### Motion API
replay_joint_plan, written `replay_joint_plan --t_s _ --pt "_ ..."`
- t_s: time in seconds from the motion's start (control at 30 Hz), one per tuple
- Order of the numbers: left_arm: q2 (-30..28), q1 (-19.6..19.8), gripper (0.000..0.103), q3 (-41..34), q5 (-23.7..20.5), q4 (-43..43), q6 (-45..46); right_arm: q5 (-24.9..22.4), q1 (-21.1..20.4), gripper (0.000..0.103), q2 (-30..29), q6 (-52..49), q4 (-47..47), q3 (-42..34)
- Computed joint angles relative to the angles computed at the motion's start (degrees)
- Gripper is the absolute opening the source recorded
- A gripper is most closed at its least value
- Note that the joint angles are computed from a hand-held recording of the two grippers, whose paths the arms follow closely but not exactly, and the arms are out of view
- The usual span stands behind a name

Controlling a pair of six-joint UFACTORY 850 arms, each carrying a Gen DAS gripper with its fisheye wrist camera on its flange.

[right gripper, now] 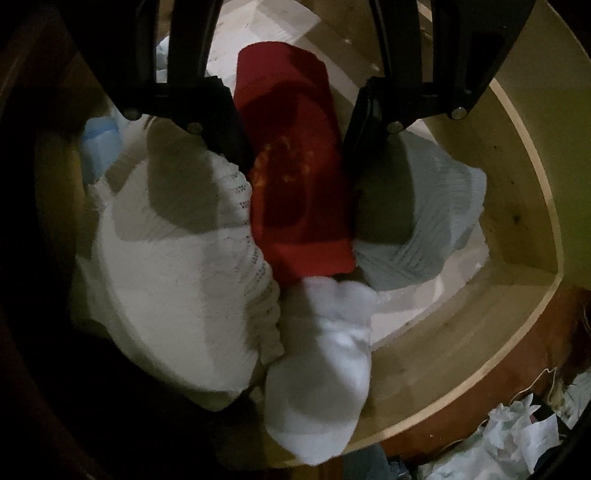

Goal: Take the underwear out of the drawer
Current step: 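Move the right gripper back into the drawer and grasp the red sock, then grasp the grey knit sock with the left gripper while the right gripper holds the red sock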

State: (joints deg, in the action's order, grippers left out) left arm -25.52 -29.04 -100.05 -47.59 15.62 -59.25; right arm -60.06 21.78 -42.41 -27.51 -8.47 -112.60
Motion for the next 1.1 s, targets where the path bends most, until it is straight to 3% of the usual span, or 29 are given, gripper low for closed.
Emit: replay_joint_plan --t_s 0.27,0.43,0.77,0.97,1.03,1.1 --pt "-2.3 -0.2 0.055 -2.2 -1.4 -5.8 6.6 -4.5 -1.7 0.029 1.1 1.0 -0.3 0.7" --pt "-5.2 -2.0 0.055 -5.9 -5.3 -6.0 11.9 -2.2 -4.1 0.028 5.9 3.1 0.9 6.2" --pt "-9.0 -2.7 0.055 -9.8 -8.5 -12.0 20.5 1.7 -11.9 0.028 13.5 4.9 24.1 14.1" --pt "-10.6 -2.9 0.055 -11.9 -10.5 -12.7 22.3 7.6 -12.8 0.028 17.7 5.8 30.7 19.2" --pt "-11.6 -3.3 0.055 -13.2 -11.5 -12.4 23.2 7.5 -13.8 0.028 18.4 3.5 36.3 20.6" --pt "-12.5 -3.6 0.055 -14.4 -12.4 -12.0 23.7 8.5 -13.4 0.028 18.1 4.4 36.1 19.6"
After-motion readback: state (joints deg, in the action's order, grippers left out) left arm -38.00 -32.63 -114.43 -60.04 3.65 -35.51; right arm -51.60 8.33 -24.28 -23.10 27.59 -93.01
